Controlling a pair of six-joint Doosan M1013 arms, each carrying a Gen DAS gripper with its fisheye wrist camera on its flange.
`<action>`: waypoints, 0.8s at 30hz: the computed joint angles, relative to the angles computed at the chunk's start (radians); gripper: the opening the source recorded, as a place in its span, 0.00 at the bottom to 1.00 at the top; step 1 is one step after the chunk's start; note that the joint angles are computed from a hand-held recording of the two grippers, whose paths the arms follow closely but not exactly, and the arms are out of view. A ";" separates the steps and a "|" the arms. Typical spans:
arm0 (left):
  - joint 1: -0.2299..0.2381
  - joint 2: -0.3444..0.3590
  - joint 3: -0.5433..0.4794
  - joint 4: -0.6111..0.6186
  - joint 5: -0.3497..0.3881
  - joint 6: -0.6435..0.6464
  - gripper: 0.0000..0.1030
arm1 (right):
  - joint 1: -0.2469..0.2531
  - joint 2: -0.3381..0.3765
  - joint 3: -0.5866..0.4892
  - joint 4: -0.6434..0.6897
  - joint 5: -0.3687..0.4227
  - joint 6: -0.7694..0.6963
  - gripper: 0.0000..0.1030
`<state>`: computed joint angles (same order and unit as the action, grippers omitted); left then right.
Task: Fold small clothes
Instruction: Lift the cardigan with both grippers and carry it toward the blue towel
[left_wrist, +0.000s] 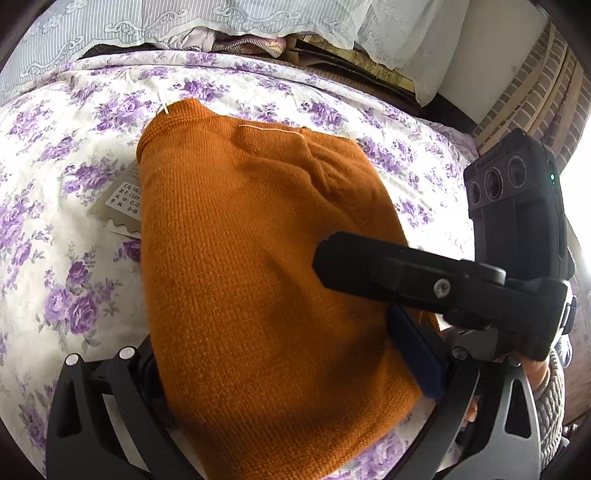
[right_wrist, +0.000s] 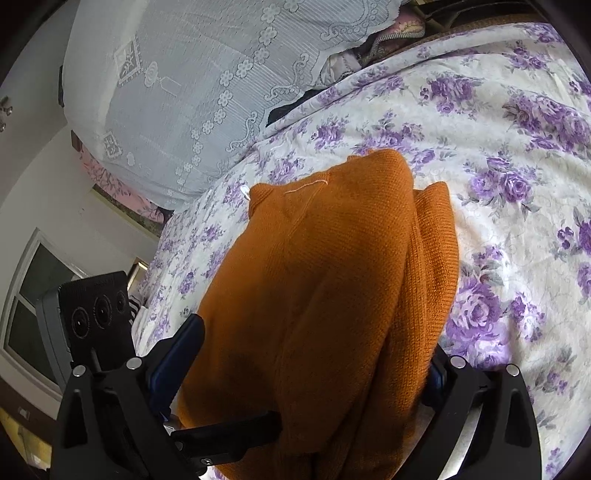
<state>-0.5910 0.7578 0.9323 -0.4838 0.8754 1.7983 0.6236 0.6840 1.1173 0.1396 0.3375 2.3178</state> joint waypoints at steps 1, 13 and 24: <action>-0.001 0.000 -0.001 0.004 -0.001 -0.001 0.96 | 0.000 0.000 0.000 0.002 0.001 -0.004 0.97; -0.018 -0.034 0.055 0.080 -0.104 0.007 0.95 | 0.009 0.002 -0.003 -0.091 0.004 0.048 0.97; -0.035 -0.094 0.140 0.130 -0.243 0.026 0.79 | 0.025 -0.036 0.051 -0.198 -0.072 0.187 0.97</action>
<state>-0.6263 0.6642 1.0724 -0.3541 0.6324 1.8244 0.6487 0.6482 1.1686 -0.0585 0.2655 2.5050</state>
